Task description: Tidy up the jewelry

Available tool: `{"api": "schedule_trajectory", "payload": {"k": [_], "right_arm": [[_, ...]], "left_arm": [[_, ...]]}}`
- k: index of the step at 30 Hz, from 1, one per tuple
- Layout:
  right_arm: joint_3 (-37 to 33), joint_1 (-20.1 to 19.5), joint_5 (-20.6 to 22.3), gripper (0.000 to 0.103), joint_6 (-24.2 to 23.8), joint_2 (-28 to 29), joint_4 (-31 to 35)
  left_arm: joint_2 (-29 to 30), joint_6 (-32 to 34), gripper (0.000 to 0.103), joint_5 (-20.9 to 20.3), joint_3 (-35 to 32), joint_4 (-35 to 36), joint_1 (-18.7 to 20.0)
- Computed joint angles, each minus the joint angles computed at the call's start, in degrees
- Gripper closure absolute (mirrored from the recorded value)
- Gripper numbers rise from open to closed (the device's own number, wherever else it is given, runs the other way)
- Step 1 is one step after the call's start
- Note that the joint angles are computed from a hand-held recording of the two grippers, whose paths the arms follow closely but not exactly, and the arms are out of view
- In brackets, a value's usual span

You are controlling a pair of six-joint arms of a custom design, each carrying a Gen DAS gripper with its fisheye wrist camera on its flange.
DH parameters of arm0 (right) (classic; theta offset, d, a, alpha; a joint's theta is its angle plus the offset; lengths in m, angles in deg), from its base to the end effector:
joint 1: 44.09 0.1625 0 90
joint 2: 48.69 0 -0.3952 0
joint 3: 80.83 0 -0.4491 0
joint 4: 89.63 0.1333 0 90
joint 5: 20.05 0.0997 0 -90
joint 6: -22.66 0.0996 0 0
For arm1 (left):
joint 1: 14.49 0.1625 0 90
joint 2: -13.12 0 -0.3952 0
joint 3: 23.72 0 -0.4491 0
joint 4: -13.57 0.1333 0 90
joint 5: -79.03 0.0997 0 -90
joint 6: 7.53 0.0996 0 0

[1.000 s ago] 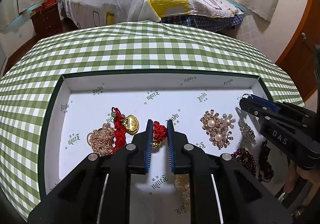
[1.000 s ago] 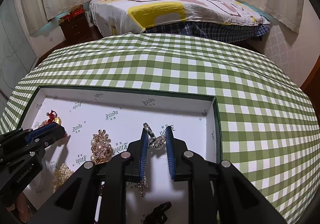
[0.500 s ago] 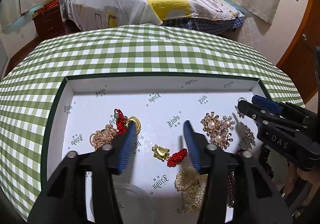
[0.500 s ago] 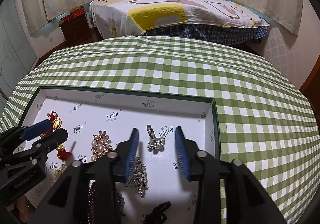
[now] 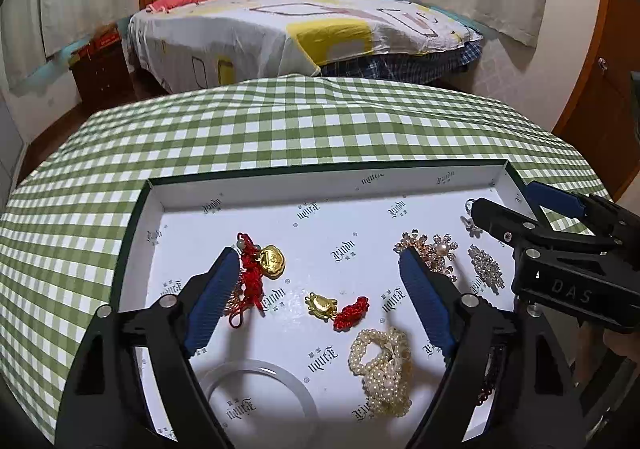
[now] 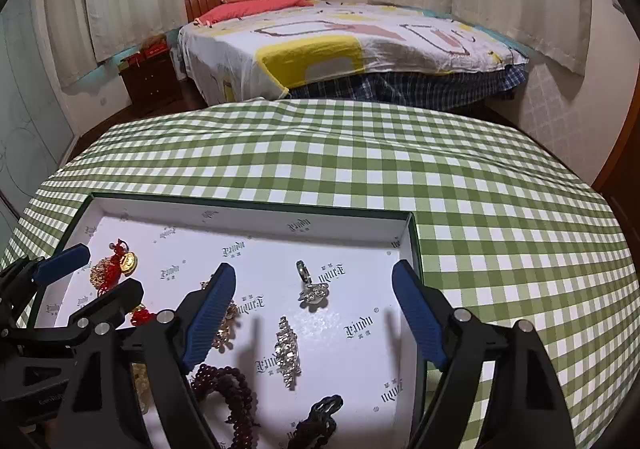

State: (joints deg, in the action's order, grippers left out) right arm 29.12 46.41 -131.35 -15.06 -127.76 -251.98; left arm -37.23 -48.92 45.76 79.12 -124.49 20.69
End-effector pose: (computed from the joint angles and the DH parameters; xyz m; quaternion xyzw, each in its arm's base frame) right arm 0.1023 -0.5957 0.3165 0.2391 -0.8899 0.2746 0.2748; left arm -0.3826 -0.5347 0.0484 0.1211 0.8711 -0.3307 0.3423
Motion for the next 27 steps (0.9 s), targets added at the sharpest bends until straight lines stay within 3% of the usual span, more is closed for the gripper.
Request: {"api": "schedule_trajectory", "payload": {"k": [3, 12, 21, 27], "right_arm": [[1.04, 0.0, 0.48, 0.022, -0.29, -0.71, -1.5], [6.94, 0.18, 2.56, 0.02, 0.19, -6.69, -7.15], [16.34, 1.34, 3.0, 0.02, -0.44, -16.07, -8.38], [19.93, 3.5, 3.45, 0.02, -1.74, -21.4, -7.44]], "left_arm": [[-0.45, -0.73, 0.015, 1.66, 0.71, 0.65, -0.86], [-4.63, -6.72, 0.013, 5.06, 5.58, 4.46, -4.9], [-11.75, -21.67, 0.009, 5.86, 11.03, 17.27, -11.65], [-15.79, -32.37, 0.006, 5.82, 11.88, 30.14, -16.1]]}}
